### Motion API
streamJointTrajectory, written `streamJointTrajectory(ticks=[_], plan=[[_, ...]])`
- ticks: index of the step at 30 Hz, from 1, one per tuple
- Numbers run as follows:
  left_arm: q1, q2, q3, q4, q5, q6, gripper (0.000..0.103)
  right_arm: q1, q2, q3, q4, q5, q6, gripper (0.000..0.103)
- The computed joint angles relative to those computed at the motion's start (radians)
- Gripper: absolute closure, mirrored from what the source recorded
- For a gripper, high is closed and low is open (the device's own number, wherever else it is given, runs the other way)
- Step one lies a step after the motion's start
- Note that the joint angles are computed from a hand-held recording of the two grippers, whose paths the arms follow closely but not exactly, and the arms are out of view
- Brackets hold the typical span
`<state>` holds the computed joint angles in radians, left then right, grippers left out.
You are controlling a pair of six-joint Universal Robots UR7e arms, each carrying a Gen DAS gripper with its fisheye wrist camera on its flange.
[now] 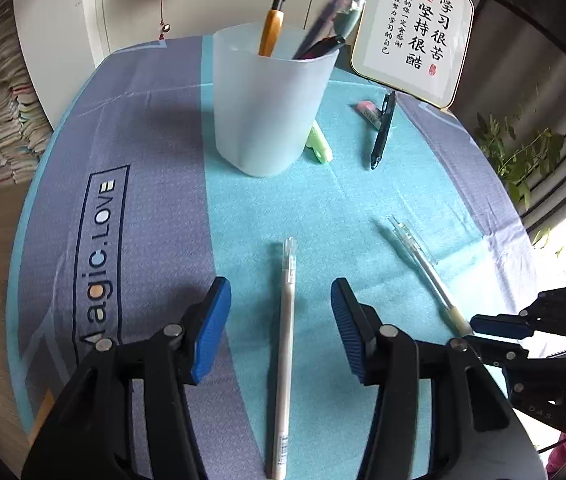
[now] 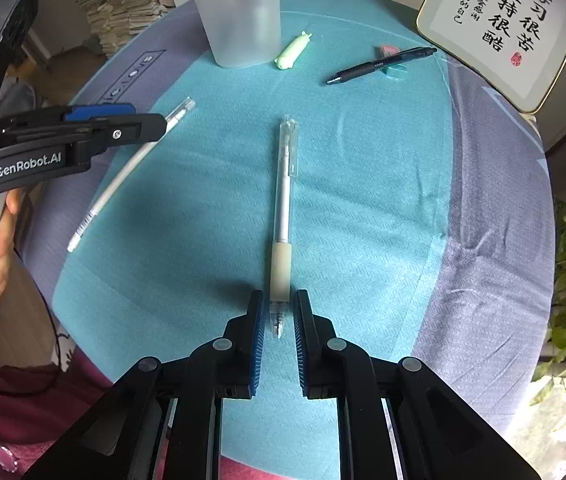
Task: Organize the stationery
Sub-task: 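Grasp the clear pen with cream grip with the right gripper while the left holds the white pen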
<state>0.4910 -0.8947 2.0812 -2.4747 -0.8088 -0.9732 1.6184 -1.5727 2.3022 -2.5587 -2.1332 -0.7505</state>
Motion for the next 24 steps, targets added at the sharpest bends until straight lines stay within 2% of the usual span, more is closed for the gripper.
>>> streamJointTrajectory(ticks=[2, 4, 5, 6, 7, 9, 12, 15, 24], plan=[[0.011, 0.023, -0.027, 0.026, 0.011, 0.008, 0.053, 0.015, 0.011, 0.001, -0.043, -0.004, -0.008, 0.078], [0.028, 0.041, -0.043, 0.030, 0.011, 0.018, 0.055, 0.022, 0.022, -0.015, -0.049, 0.028, -0.005, 0.059], [0.034, 0.048, -0.050, 0.032, 0.012, 0.022, 0.056, 0.027, 0.032, -0.025, -0.061, 0.045, -0.004, 0.058], [0.032, 0.056, -0.053, 0.033, 0.036, 0.026, 0.063, 0.032, 0.044, -0.037, -0.074, 0.059, 0.001, 0.058], [0.033, 0.062, -0.062, 0.044, 0.041, 0.029, 0.080, 0.039, 0.062, -0.055, -0.082, 0.063, 0.016, 0.058], [0.043, 0.068, -0.079, 0.056, 0.042, 0.044, 0.097, 0.047, 0.097, -0.093, -0.086, 0.061, 0.059, 0.058], [0.042, 0.044, -0.057, 0.009, 0.022, 0.058, 0.098, 0.054, 0.145, -0.139, -0.069, 0.067, 0.097, 0.058], [0.010, 0.003, -0.024, -0.024, 0.048, 0.055, 0.098, 0.058, 0.190, -0.159, -0.078, 0.059, 0.097, 0.058], [-0.090, -0.090, 0.034, -0.040, 0.127, 0.049, 0.098, 0.081, 0.291, -0.176, -0.160, -0.044, 0.087, 0.058]])
